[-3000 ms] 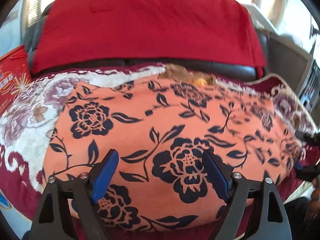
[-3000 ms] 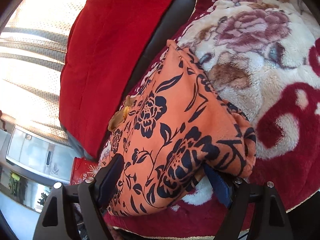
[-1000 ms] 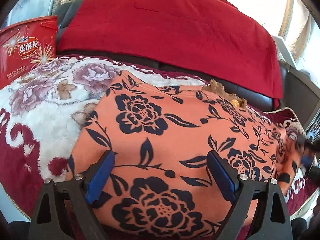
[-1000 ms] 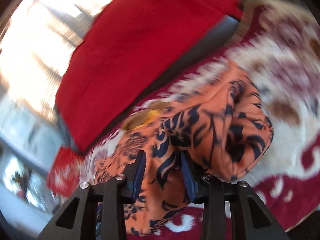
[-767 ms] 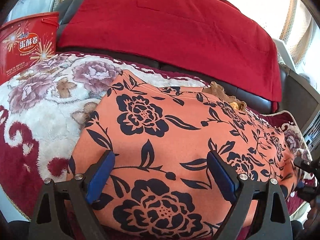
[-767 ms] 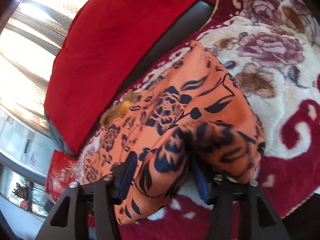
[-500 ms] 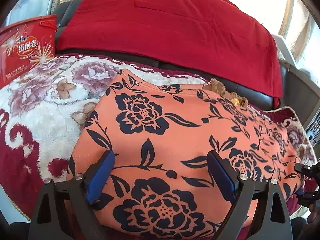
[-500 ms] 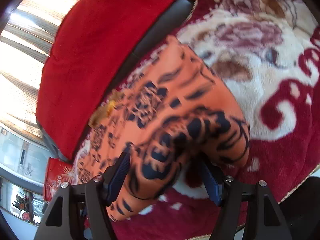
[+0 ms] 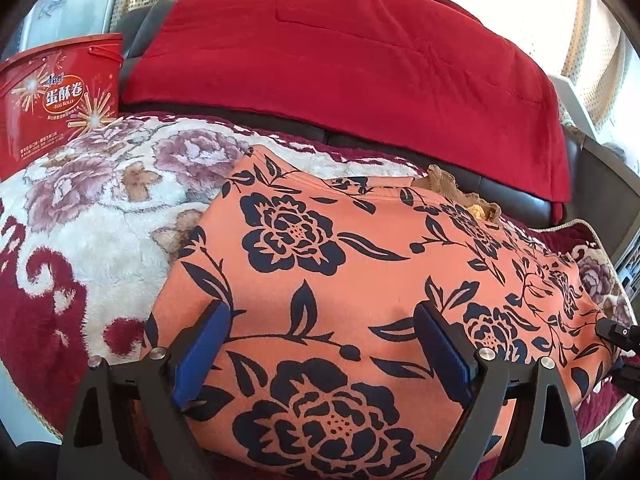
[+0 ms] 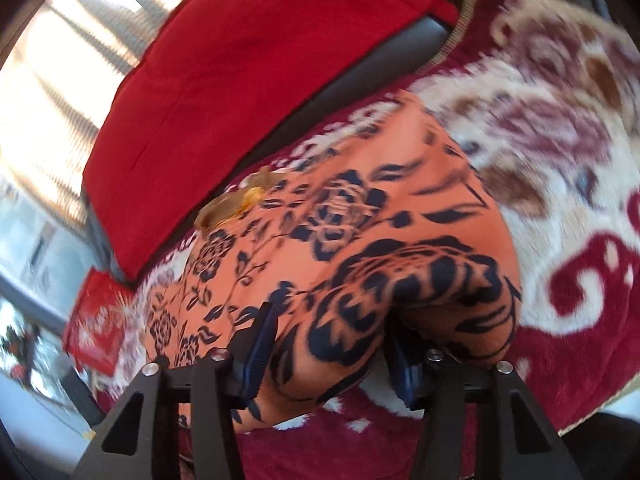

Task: Fold small clothes
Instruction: 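Pinch the blouse side edge with the right gripper, then lift the pinched blouse side with the right gripper and fold it over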

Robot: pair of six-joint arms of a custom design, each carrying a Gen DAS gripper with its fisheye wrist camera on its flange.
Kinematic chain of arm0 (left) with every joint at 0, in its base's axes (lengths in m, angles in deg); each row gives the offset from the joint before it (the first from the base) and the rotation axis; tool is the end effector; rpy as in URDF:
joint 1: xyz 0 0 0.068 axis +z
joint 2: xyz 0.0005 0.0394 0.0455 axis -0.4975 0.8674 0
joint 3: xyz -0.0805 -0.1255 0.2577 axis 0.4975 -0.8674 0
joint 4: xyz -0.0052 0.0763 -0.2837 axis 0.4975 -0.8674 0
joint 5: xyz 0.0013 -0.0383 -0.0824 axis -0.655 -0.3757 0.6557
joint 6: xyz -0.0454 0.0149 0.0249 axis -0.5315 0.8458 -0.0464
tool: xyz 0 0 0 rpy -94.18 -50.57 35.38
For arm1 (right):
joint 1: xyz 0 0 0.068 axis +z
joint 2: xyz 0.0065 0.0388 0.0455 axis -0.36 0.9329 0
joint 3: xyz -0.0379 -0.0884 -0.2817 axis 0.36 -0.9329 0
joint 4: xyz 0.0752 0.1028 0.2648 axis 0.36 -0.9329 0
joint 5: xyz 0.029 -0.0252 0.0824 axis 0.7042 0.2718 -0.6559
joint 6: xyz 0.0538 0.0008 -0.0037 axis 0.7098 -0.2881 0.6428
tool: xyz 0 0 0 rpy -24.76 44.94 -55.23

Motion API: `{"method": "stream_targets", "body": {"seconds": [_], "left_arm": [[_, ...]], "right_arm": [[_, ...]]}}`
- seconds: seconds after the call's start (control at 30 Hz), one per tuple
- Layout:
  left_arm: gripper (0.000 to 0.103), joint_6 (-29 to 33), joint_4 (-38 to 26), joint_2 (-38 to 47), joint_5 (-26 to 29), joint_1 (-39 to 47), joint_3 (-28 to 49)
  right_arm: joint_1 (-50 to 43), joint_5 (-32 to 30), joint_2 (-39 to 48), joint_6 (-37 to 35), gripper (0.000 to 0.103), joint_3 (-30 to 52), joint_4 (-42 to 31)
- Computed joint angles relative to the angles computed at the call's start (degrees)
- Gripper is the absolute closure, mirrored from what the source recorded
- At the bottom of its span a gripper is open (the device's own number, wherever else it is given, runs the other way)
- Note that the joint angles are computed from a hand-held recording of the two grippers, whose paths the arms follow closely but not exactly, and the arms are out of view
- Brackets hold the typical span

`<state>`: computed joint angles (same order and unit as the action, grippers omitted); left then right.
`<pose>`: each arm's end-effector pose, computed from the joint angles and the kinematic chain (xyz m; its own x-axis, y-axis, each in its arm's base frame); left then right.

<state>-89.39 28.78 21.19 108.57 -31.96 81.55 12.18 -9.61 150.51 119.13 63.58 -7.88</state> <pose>0.3320 -0.0257 0.2191 -0.6721 0.0078 -0.7404 0.3021 0.9158 -0.2646 0.2452 0.1450 0.2222 -0.5145 0.6695 -0.5358 0.4227 0.7417 0.5208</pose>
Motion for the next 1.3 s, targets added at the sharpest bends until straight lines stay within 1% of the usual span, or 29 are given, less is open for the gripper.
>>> {"method": "stream_targets", "body": {"seconds": [0.1, 0.2, 0.27, 0.3, 0.37, 0.43, 0.5, 0.57, 0.6, 0.63, 0.67, 0.73, 0.83, 0.9, 0.93, 0.97, 1.0, 1.03, 1.07, 1.13, 1.2, 1.23, 1.27, 1.3], "left_arm": [[0.009, 0.2, 0.0, 0.2, -1.1, -0.7, 0.1], [0.009, 0.0, 0.2, 0.1, -0.8, -0.5, -0.1], [0.009, -0.4, 0.7, -0.1, -0.2, 0.0, -0.3], [0.009, -0.9, 1.3, -0.5, -0.1, 0.3, -0.6], [0.009, -3.1, 3.9, -2.0, -0.1, 1.6, -1.8], [0.009, -6.0, 6.8, -3.3, -0.3, 3.2, -3.0], [0.009, -8.7, 8.7, -3.7, -1.3, 4.8, -3.4], [0.009, -10.3, 8.6, -2.9, -2.1, 6.0, -2.8], [0.009, -10.8, 8.1, -2.2, -2.6, 6.4, -2.2], [0.009, -11.1, 7.5, -1.5, -3.1, 6.7, -1.6], [0.009, -11.2, 7.0, -1.0, -3.3, 7.0, -1.1], [0.009, -11.6, 7.1, -0.6, -3.4, 7.6, -0.9], [0.009, -10.9, 7.5, -0.4, -3.3, 8.1, -1.0], [0.009, -9.9, 7.2, -0.5, -3.5, 8.1, -1.1], [0.009, -9.5, 7.1, -0.3, -3.5, 8.2, -0.9], [0.009, -9.1, 6.9, 0.0, -3.2, 8.4, -0.7], [0.009, -8.9, 6.7, 0.1, -3.0, 8.7, -0.5], [0.009, -9.0, 6.7, 0.2, -2.7, 9.1, -0.3], [0.009, -9.2, 6.6, 0.4, -2.4, 9.5, -0.1], [0.009, -9.9, 6.5, 0.6, -1.7, 10.1, 0.0], [0.009, -10.4, 6.7, 0.6, -1.6, 10.2, 0.0], [0.009, -10.4, 6.8, 0.5, -1.8, 10.0, -0.1], [0.009, -10.3, 6.9, 0.3, -2.0, 9.7, -0.3], [0.009, -10.2, 7.1, 0.2, -2.3, 9.4, -0.4]], "right_arm": [[0.0, -0.4, 1.5, -0.3, 0.050, 0.6, 1.8], [-0.2, -1.0, 2.1, 0.8, 0.051, 0.0, 3.9], [0.4, -0.6, 2.2, 0.1, 0.054, 0.8, 3.4], [0.8, -0.4, 2.5, -1.1, 0.060, 1.9, 2.9], [1.9, 0.5, 3.0, -3.4, 0.063, 4.3, 1.7], [3.2, 2.3, 4.8, -6.7, 0.063, 8.4, -0.2], [3.9, 2.5, 6.8, -9.7, 0.063, 12.2, -0.7], [4.1, 2.3, 9.0, -11.8, 0.063, 15.3, -0.8], [4.1, 1.5, 10.4, -13.0, 0.067, 17.1, 0.0], [4.2, 0.2, 11.9, -14.4, 0.072, 19.0, 0.8], [4.5, -0.3, 13.4, -15.6, 0.072, 21.2, 0.7], [5.9, -0.8, 17.8, -20.1, 0.072, 28.2, -1.1], [7.8, -2.3, 25.8, -25.4, 0.072, 39.1, -6.2], [8.1, -5.0, 28.7, -25.1, 0.070, 41.8, -7.8], [8.4, -6.0, 29.0, -23.9, 0.058, 41.0, -7.6], [8.7, -6.1, 28.3, -22.5, 0.040, 39.1, -6.8], [9.3, -5.6, 25.9, -18.9, 0.012, 34.4, -4.4], [9.6, -5.4, 23.6, -16.1, 0.010, 30.4, -1.8], [9.8, -5.8, 20.8, -13.1, 0.010, 26.0, 0.8], [10.3, -4.6, 12.4, -4.4, 0.010, 13.8, 6.5], [12.1, 0.3, 3.3, 4.9, 0.010, 2.5, 10.2], [13.7, 4.5, -3.2, 12.0, 0.010, -4.3, 10.9], [14.7, 7.0, -7.2, 15.6, 0.010, -8.1, 11.4], [15.7, 9.9, -12.1, 19.8, 0.010, -12.0, 10.4]]}}
